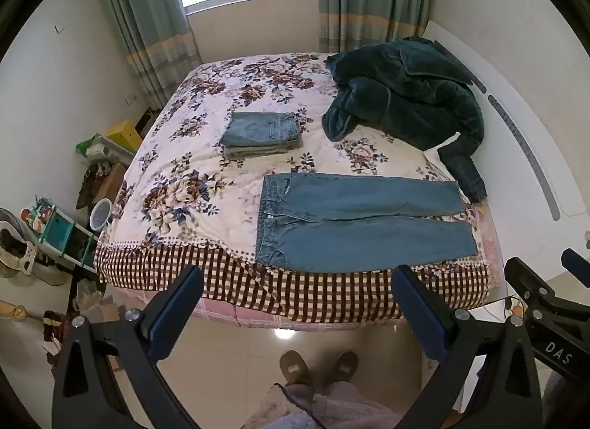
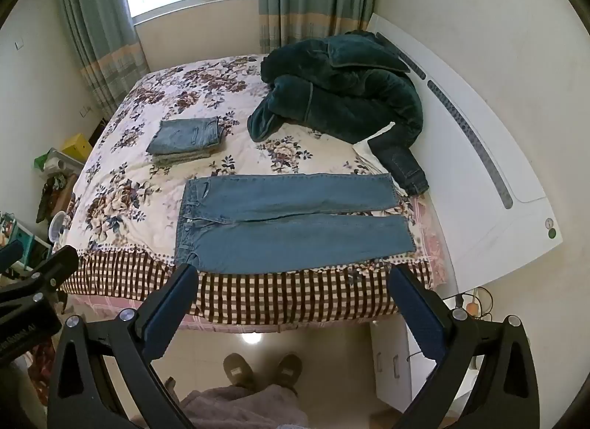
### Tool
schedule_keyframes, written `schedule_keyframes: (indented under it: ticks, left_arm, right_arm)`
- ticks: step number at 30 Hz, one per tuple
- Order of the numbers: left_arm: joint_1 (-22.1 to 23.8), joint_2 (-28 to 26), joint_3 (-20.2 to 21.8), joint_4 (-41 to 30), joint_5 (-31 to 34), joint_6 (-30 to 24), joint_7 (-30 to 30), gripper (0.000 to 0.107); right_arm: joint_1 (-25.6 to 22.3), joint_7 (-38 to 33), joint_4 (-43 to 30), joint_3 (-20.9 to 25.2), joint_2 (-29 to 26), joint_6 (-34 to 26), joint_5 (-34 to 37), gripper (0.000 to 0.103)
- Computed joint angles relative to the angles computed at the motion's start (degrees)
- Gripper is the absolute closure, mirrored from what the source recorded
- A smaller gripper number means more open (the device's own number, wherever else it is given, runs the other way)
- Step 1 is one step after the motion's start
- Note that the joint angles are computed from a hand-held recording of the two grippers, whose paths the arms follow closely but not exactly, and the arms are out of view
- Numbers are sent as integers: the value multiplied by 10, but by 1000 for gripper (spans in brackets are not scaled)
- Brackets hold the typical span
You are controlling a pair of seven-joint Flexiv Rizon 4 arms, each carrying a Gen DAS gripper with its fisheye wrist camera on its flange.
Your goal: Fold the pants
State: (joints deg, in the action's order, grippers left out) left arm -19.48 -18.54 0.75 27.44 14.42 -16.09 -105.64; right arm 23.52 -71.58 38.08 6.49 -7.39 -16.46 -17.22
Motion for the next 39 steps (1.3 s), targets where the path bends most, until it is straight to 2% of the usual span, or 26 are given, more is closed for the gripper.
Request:
schedule_keyframes:
  ticks: [13, 18, 24, 30, 32, 34, 36, 39]
  left_arm:
    - [7, 10, 7, 22, -12, 18, 6, 4]
    - [9, 0, -2, -7, -1, -1, 9, 4]
    - [8, 4, -1, 1, -2, 3, 8, 4]
    - [5, 0, 0, -9, 2, -2, 9, 4]
    - [2, -3, 2, -17, 5, -5, 8, 4]
    - [0, -5, 3, -21, 6, -7, 7, 4]
    - [-1, -2, 5, -16, 5, -4, 6, 4]
    - [1, -2, 4, -16, 3, -2, 8, 4]
  right_arm:
    - [5, -3, -17, -3, -7, -13, -3, 0]
    - [8, -2, -26, -5, -10, -18, -3, 0]
    - [-2, -2, -9, -3, -1, -9, 5, 0]
    - [14, -12, -87, -14, -35, -51, 2, 0]
    - [15, -5, -76, -5, -26, -49, -3, 0]
    - [23, -7, -89, -15, -31, -56, -2, 0]
    - [22, -3, -67, -13, -20, -45, -2, 0]
    - [24, -6, -83, -14, -27, -51, -2, 0]
